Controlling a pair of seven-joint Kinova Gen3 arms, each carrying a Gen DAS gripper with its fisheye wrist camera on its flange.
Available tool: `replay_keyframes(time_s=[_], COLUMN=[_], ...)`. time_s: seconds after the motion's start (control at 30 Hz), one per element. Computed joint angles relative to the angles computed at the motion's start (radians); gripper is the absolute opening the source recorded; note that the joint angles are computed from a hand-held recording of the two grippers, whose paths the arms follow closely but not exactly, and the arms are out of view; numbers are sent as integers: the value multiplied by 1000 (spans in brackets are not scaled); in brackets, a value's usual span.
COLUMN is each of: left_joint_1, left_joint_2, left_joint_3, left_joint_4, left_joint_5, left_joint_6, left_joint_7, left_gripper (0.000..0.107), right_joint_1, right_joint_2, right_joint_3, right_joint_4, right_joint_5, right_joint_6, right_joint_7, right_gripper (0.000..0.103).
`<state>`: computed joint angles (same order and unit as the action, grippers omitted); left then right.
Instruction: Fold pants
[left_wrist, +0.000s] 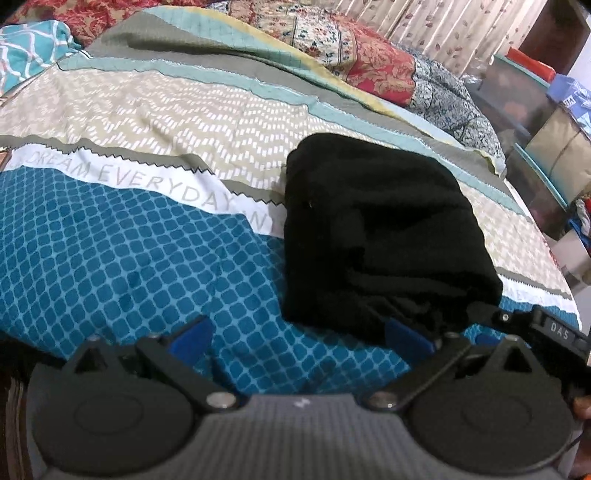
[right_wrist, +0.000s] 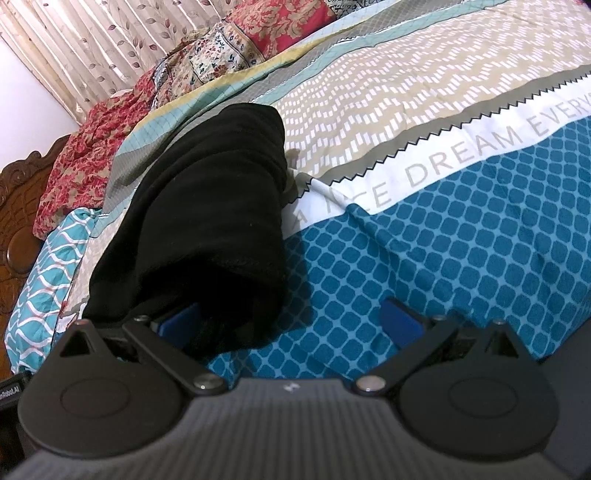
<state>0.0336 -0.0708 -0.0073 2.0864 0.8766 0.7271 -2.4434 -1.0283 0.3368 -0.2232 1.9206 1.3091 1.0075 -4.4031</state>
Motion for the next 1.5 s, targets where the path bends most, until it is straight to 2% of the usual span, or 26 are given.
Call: replay_keyframes(time_s=[0.13,0.33,0.67,0.8,0.9,1.07,1.17,1.23,1.37,1.5], left_joint_1=[4,21,87,104,126,118,78,49,20,5], left_joint_2=[-20,-37,-61,-66,-70,-40,4,30,51,69], left_joint_3=[-3,0,25,3,-16,-29,-28,-21,12,28], left_joint_4=[15,18,11,15,18,-27,-85,-114,-137,-154], left_joint_5=[17,-16,-191,-173,-122,-60,-32,-11,-15,-37], left_joint_6=[-23,-62,-154,-162,-175,-141,-73,-44,-55,-30], left_joint_7=[-7,27,152,129,41,-18,10,21,34,55], left_gripper=[103,103,103,103,103,103,103,103,103,103], right_joint_1=[-1,6,12,13,13,7,-24,-33,-10,12], right_joint_2=[0,-1,-9,-8,-11,-23,-7,-4,-10,-19], right_joint_3=[-1,-2,3,1,1,-8,-12,-12,-21,-26], right_joint_4=[6,-4,9,8,17,51,31,35,55,60], right_joint_5=[8,-8,-4,-3,5,38,24,39,67,61], right_joint_6=[3,-2,-17,-16,-17,7,112,148,128,107], right_joint_7=[-16,20,32,30,18,-51,-54,-83,-99,-92], right_gripper=[103,103,103,103,103,103,103,103,103,103])
